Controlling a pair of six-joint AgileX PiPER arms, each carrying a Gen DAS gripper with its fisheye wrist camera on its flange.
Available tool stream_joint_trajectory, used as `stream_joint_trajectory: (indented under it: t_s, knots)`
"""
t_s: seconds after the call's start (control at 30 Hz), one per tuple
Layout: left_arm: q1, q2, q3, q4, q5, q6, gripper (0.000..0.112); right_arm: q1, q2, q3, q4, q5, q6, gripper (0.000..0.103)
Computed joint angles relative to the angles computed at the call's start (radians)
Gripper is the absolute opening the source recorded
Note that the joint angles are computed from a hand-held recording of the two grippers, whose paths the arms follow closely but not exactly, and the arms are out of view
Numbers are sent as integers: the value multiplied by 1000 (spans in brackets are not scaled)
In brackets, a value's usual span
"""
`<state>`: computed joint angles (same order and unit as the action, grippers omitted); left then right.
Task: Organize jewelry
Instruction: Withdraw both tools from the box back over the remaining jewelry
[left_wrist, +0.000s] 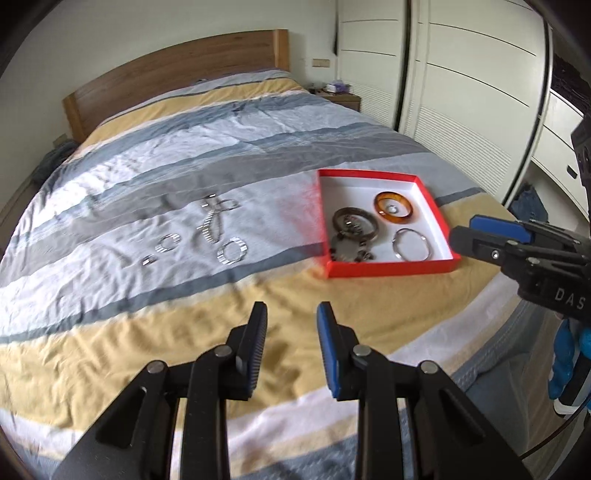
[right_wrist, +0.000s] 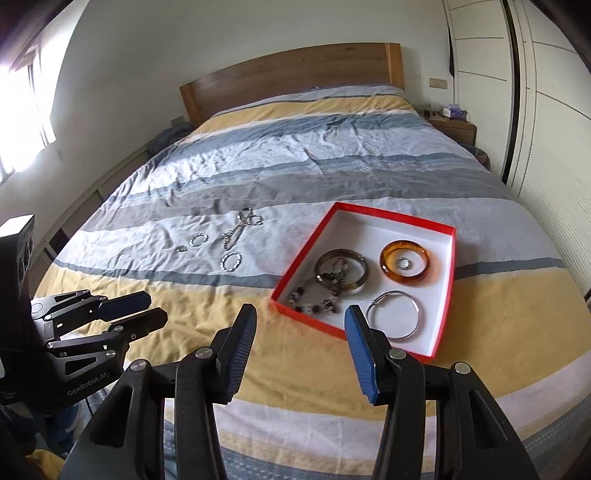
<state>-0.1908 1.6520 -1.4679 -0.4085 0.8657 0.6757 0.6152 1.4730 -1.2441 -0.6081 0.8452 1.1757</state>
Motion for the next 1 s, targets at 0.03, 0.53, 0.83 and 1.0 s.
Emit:
stream_joint_trajectory:
  t_s: [0.03, 0.53, 0.83, 1.0]
  knots:
    - [29, -24, 23, -6, 0, 7, 27, 32, 3, -9, -12, 8, 29, 49]
    - [424, -145, 144, -91, 51, 88, 34, 335, 149, -225, -119, 138, 204, 52]
    - [436, -31, 78, -62, 6, 48, 34, 296, 271, -355, -56, 104, 88, 55]
    - [389, 47, 27, -14, -26, -20, 34, 238, 324, -393, -14, 68, 28, 55]
